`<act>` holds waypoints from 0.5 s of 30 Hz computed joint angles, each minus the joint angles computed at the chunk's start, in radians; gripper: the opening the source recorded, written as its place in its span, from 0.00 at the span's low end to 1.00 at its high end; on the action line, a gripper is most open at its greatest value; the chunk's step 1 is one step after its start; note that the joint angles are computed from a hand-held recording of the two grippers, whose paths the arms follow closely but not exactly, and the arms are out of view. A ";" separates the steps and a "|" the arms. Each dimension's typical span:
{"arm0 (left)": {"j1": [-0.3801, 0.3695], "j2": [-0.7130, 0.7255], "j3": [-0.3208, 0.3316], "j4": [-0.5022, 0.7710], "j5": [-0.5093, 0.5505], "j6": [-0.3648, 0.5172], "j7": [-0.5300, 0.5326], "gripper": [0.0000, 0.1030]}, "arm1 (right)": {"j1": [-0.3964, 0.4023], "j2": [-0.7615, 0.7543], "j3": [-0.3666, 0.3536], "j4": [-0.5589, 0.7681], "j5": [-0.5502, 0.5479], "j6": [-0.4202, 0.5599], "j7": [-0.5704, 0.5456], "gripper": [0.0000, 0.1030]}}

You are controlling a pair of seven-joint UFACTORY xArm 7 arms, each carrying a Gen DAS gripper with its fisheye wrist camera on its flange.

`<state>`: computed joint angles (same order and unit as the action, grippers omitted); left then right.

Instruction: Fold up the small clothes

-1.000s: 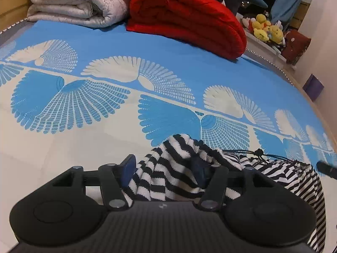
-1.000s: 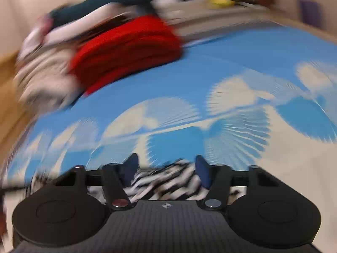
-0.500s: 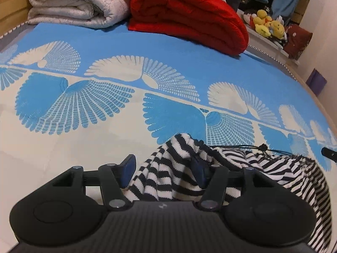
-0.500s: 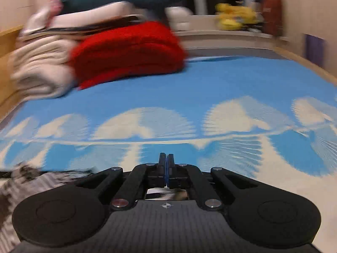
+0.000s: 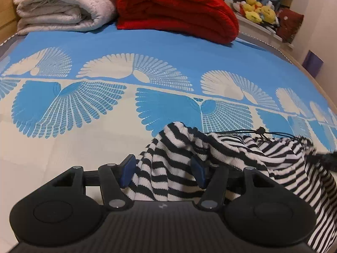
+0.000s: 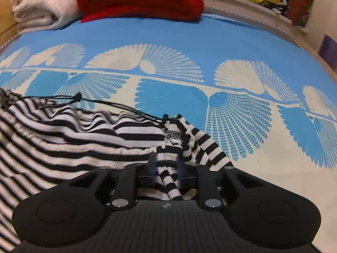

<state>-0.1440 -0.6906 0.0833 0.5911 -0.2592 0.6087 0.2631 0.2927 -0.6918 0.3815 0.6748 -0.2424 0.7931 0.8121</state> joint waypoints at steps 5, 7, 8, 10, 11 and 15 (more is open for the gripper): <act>0.010 -0.027 0.005 -0.023 0.007 -0.061 0.006 0.61 | -0.047 -0.138 -0.041 -0.074 0.040 -0.132 0.093 0.14; 0.012 -0.013 0.015 -0.016 0.001 -0.068 -0.005 0.61 | -0.132 -0.185 0.001 -0.133 0.034 -0.221 0.210 0.14; 0.019 -0.002 0.013 -0.011 0.002 -0.071 -0.015 0.61 | -0.164 -0.190 0.015 -0.149 0.036 -0.242 0.256 0.14; 0.034 0.018 0.007 -0.009 0.004 -0.080 -0.043 0.61 | -0.212 -0.188 0.044 -0.179 0.041 -0.276 0.345 0.14; 0.043 0.024 -0.002 -0.012 0.013 -0.088 -0.054 0.61 | -0.231 -0.176 0.060 -0.189 0.037 -0.284 0.379 0.14; 0.036 0.024 -0.009 -0.022 0.040 -0.107 -0.050 0.61 | -0.207 -0.079 0.055 -0.166 0.011 -0.235 0.372 0.17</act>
<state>-0.1077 -0.6664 0.0739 0.5690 -0.2187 0.5015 0.2132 0.0862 -0.7711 0.4366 0.5093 -0.2314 0.5578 1.1837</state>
